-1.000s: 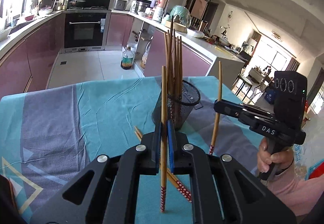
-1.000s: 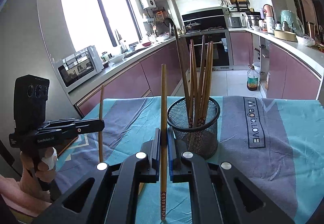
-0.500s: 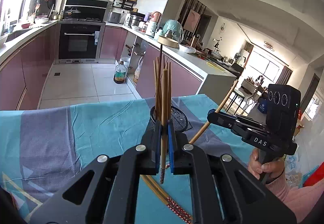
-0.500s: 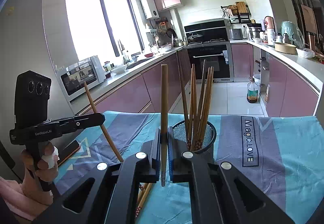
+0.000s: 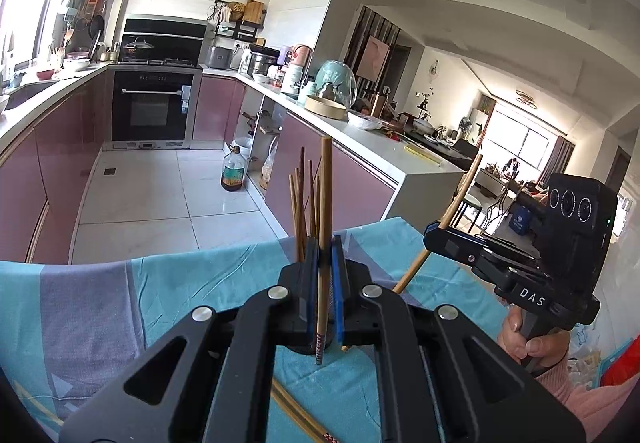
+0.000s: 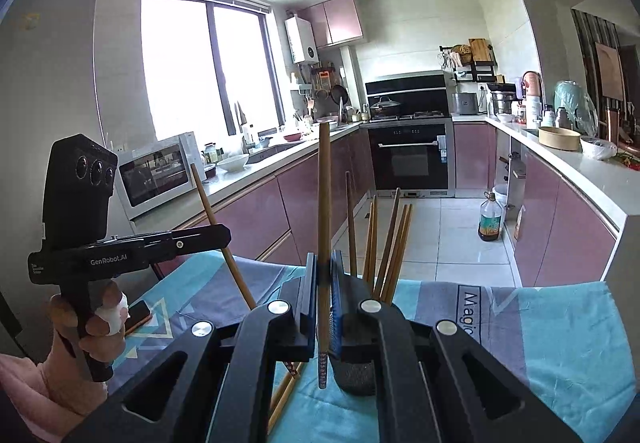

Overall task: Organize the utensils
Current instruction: 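Carry both chopsticks over the mesh cup and lower them inside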

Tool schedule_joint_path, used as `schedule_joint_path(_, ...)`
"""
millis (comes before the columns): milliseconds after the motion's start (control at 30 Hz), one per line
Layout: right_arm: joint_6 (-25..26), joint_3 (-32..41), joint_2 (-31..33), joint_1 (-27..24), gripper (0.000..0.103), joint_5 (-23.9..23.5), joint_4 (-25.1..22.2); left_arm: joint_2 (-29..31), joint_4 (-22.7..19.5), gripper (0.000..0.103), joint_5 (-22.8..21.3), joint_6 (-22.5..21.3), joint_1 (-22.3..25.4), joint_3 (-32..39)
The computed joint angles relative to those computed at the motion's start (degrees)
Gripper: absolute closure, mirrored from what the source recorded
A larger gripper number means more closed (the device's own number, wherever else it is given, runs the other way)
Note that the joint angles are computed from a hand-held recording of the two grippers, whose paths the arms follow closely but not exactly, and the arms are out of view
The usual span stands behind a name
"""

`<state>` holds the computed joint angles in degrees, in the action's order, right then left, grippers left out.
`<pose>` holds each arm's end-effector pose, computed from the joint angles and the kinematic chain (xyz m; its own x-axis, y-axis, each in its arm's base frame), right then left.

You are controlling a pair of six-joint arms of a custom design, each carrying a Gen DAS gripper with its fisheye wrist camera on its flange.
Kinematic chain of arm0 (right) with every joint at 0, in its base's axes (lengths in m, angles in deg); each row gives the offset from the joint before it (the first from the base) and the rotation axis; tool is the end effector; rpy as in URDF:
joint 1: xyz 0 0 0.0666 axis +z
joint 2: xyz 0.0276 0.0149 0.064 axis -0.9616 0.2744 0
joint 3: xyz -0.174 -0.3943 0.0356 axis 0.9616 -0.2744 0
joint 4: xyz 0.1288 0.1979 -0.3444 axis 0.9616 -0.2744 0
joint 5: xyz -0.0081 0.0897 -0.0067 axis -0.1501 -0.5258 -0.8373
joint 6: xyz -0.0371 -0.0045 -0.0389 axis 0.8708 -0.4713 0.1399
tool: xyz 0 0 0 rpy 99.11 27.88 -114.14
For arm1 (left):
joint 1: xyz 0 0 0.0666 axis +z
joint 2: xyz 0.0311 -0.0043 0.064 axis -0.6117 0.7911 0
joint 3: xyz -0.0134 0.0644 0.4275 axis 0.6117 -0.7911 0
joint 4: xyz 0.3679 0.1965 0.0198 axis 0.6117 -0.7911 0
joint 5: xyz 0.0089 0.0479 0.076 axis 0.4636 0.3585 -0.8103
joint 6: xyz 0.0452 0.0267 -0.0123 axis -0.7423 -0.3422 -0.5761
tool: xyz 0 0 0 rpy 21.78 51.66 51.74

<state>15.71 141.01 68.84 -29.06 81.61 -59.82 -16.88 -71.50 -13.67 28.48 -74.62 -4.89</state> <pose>0.2861 0.2799 0.6119 -0.3942 -0.0580 -0.9172 -0.5503 0.8142 0.1851 0.3398 -0.2533 0.6087 -0.4905 -0.0522 -0.8699 0.4194 0.8609 -0.2881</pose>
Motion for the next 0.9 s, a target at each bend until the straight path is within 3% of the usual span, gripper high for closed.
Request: schedule_joint_path(900, 1.2, 3.2, 2.8, -2.8, 0.098, -0.8, 1.1, 4.8, -1.5, 0.096, -3.6, -0.9, -2.0, 7.9)
